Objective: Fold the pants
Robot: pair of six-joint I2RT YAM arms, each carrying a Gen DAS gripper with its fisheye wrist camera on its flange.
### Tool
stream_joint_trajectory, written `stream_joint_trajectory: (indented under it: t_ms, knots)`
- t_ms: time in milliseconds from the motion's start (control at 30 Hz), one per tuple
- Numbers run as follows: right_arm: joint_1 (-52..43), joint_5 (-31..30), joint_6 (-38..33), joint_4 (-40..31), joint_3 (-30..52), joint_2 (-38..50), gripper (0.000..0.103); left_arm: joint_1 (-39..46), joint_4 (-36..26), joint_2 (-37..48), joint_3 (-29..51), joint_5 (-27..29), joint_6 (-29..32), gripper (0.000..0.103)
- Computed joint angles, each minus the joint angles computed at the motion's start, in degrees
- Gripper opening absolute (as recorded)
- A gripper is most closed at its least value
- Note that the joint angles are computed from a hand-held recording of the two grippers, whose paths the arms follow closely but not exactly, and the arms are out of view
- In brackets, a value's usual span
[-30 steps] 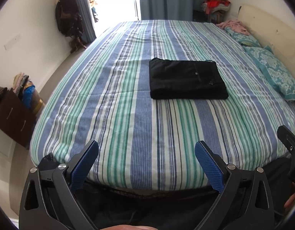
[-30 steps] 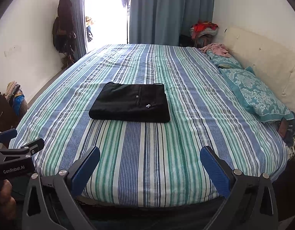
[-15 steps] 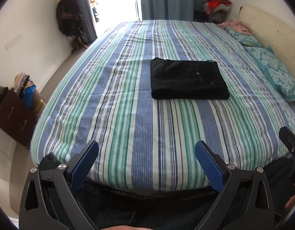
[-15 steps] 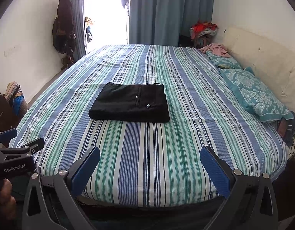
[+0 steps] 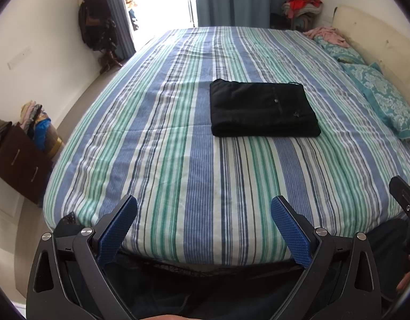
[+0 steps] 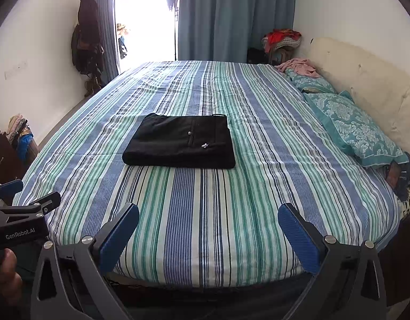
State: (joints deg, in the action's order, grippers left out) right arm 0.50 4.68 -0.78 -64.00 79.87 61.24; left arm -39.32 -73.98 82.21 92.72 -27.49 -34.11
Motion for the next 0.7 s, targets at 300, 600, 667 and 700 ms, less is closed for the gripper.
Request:
stream_joint_trajectory:
  t_ms: [300,600,667,700]
  knots:
    - [-0.45,-0.28,-0.43,0.04,-0.01,-0.05,0.103,-0.3,-0.3,0.11,-0.04,-0.26,-0.47,0.101]
    - [-0.48,-0.28,-0.48,0.04,0.01,-0.05,0.103,-0.35,-0.42,0.18,0.05,-0.33,-0.59,0.101]
    - [-0.51,-0.31,-0.53,0.01,0.01,-0.04,0.103,-0.35,-0.43,0.2,0.07,-0.26,-0.57,0.101]
    - [-0.57,-0.29,-0.62,0.03,-0.09,-0.18,0.103,-0.26,-0.43,0.21,0.08,-0.18,-0.5,0.101]
